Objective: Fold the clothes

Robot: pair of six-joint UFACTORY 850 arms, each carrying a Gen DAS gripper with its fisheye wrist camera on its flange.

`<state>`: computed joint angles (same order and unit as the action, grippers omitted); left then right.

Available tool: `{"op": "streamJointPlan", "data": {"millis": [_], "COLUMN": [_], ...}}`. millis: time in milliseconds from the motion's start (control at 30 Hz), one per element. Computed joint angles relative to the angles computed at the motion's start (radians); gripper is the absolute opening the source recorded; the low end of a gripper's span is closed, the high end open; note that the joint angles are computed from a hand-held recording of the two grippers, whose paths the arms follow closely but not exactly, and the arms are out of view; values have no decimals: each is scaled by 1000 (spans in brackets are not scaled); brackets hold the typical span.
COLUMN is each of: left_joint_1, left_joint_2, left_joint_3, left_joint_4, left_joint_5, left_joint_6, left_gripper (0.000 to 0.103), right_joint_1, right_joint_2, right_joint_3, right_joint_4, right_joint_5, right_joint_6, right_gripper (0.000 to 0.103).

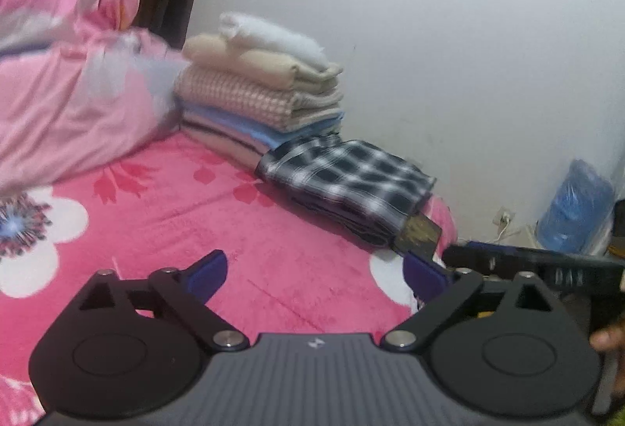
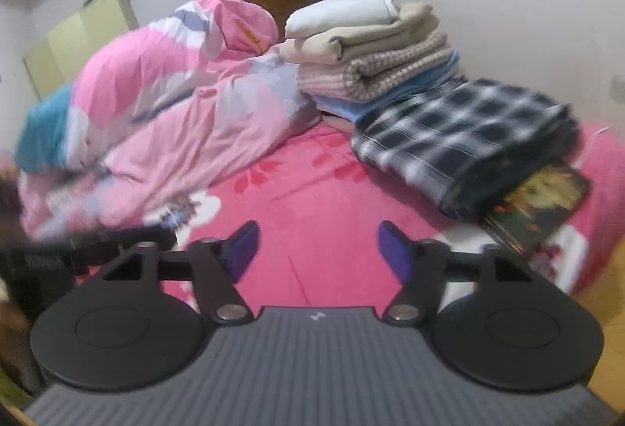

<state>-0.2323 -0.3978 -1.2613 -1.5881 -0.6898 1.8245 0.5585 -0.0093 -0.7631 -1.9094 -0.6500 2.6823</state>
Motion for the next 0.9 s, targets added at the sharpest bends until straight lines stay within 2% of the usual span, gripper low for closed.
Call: {"op": "streamJointPlan", "data": {"millis": [67, 133, 367, 567, 833, 900], "left_joint_1": [3, 3, -7, -38, -89, -102], "left_joint_2": [47, 87, 165, 186, 199, 199], "left_joint_3": [62, 117, 210, 228, 251, 250], "left_joint_4": [-38, -88, -163, -334, -577, -612], "left_joint_5": [2, 12, 93, 232, 262, 268], "left_joint_6": [67, 130, 209, 349, 668, 703], "left_gripper": [103, 103, 103, 103, 103, 103], "right_joint_1": [82, 136, 227, 246, 243, 240], "right_joint_2": [-27, -50, -136, -186, -213, -225], "right_joint_3": [-26, -43, -130, -189, -224, -240], "right_joint_4": [181, 293, 551, 653, 702, 721], "right_joint_5": [-111, -190, -388, -467, -550, -573], "right_joint_6": [-133, -172, -261, -340, -363, -374], "right_gripper": [87, 92, 100, 102, 102, 102]}}
